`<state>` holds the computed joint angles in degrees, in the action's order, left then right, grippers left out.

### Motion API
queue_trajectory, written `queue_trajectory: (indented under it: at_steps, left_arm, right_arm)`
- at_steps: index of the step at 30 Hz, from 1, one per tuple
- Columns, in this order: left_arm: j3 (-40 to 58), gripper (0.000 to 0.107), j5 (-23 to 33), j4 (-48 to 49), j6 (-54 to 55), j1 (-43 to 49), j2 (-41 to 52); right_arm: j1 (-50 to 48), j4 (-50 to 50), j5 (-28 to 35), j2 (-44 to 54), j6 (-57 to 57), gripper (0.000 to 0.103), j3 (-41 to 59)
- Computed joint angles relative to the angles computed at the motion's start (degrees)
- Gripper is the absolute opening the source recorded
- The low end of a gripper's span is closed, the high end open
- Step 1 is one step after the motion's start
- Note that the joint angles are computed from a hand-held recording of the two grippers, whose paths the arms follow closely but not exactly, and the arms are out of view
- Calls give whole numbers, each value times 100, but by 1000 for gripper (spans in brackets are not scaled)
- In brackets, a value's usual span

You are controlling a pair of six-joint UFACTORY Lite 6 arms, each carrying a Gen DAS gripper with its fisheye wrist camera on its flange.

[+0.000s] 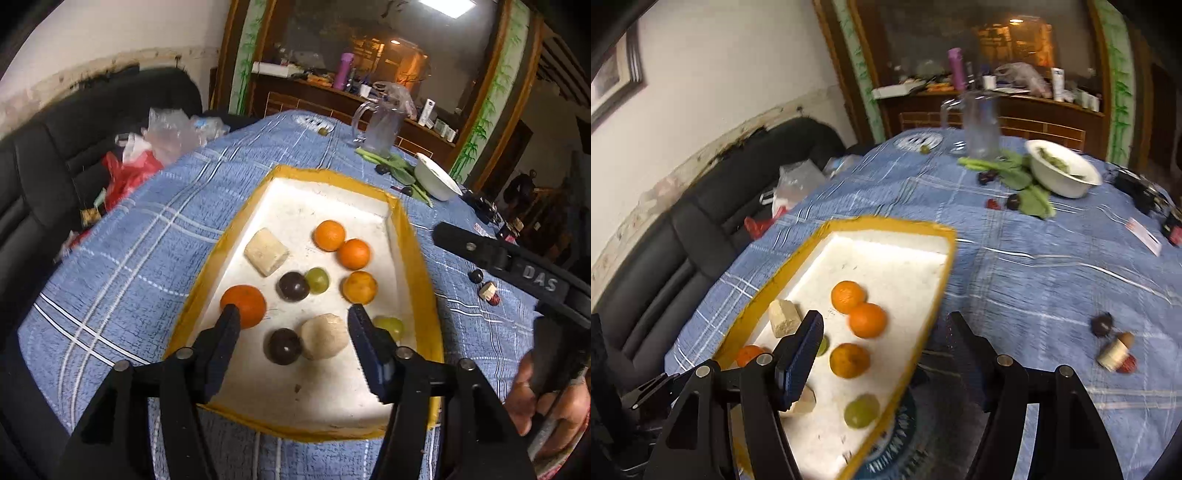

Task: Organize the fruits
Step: 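Withdraw both open grippers from the tray back to the remaining fruits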

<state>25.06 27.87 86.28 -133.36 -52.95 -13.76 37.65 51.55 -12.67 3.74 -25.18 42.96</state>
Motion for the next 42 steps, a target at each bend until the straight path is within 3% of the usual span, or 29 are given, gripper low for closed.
queue_trajectory:
  at_steps: [4, 10, 19, 27, 36, 42]
  left_arm:
    - [398, 71, 1010, -773, 561, -934, 168]
    - [1127, 78, 2188, -1479, 1139, -1992, 643]
    - [1716, 81, 3163, -1884, 1279, -2946, 961]
    - [2232, 82, 3521, -2075, 1424, -3292, 1420]
    - [2699, 83, 3523, -2117, 1619, -3397, 1888]
    - [2815, 83, 3315, -2117, 1669, -3302, 2074]
  right_arm:
    - [222, 558, -365, -1315, 65, 76, -1191]
    - [906, 2969, -1171, -3048, -1573, 78, -2520]
    - [1848, 5257, -2332, -4933, -3297, 79, -3523]
    - [2753, 6123, -3394, -6108, -3883, 81, -3953]
    - [2778, 6668, -3739, -7219, -4558, 81, -4309]
    - [2156, 6960, -3331, -7688, -5130, 82, -4546]
